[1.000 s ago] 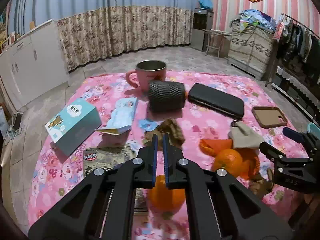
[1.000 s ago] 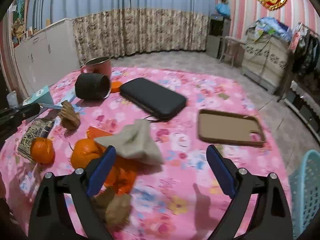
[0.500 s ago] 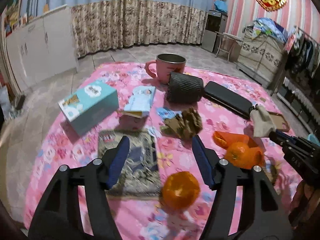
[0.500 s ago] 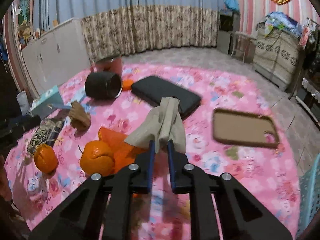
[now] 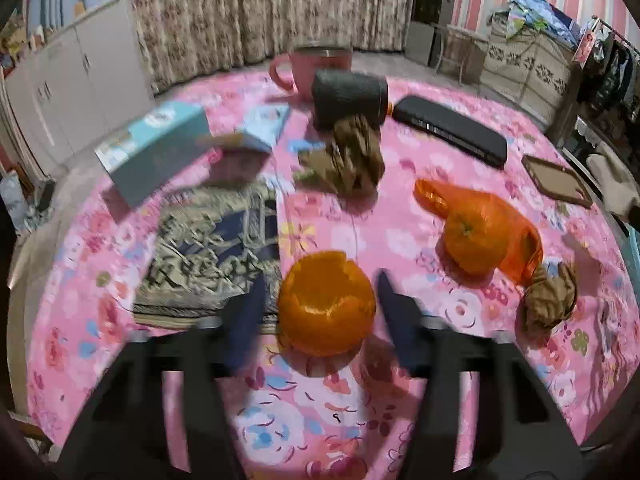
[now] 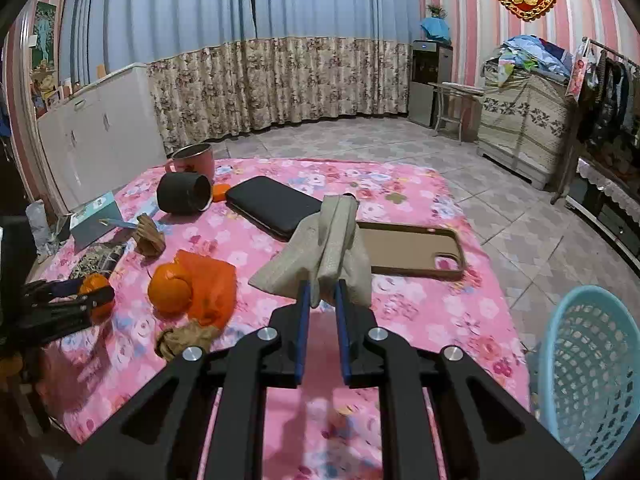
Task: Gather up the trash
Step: 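Carry peel and cloth to the blue basket and release them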
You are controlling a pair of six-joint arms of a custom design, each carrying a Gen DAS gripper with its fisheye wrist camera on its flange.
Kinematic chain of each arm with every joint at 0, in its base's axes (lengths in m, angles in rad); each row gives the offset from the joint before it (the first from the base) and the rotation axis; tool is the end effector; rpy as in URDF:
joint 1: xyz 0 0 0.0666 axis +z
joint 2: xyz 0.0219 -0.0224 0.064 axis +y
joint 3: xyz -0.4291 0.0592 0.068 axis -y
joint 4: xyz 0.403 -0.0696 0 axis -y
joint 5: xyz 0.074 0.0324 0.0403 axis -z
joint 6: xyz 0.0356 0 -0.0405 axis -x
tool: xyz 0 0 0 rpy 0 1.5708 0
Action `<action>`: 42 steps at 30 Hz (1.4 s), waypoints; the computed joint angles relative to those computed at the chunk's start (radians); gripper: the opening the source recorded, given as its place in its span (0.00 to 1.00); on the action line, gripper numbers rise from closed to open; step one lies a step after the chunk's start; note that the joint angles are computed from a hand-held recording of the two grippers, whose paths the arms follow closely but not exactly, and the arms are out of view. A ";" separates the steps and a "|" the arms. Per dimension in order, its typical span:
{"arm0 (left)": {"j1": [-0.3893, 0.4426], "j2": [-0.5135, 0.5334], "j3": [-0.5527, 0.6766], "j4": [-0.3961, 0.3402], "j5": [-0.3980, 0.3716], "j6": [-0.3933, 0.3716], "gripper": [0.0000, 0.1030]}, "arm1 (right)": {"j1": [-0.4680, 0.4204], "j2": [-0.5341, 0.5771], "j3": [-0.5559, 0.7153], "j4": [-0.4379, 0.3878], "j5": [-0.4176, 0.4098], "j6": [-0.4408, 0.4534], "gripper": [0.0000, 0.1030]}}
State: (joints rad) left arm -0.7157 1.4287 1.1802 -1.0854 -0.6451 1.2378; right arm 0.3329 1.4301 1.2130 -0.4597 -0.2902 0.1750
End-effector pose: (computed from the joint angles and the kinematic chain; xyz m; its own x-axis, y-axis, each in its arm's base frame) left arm 0.3480 -0.2748 0.3663 -0.6346 -0.4489 -0.6291 -0.5567 0.8301 -0.0307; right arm 0.4757 0.1748 0.4103 -0.4917 -0.3465 -0.7989 -0.6190 0.7843 0.0407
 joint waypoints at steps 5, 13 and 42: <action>-0.011 0.008 0.019 -0.015 -0.028 -0.025 0.37 | -0.031 -0.021 -0.017 0.003 -0.019 0.002 0.13; -0.066 0.060 0.170 -0.112 -0.161 -0.030 0.36 | -0.121 -0.079 -0.031 0.033 -0.065 0.005 0.13; -0.161 0.661 1.021 0.110 -0.048 -0.586 0.36 | -0.501 0.014 0.041 -0.017 -0.024 0.009 0.13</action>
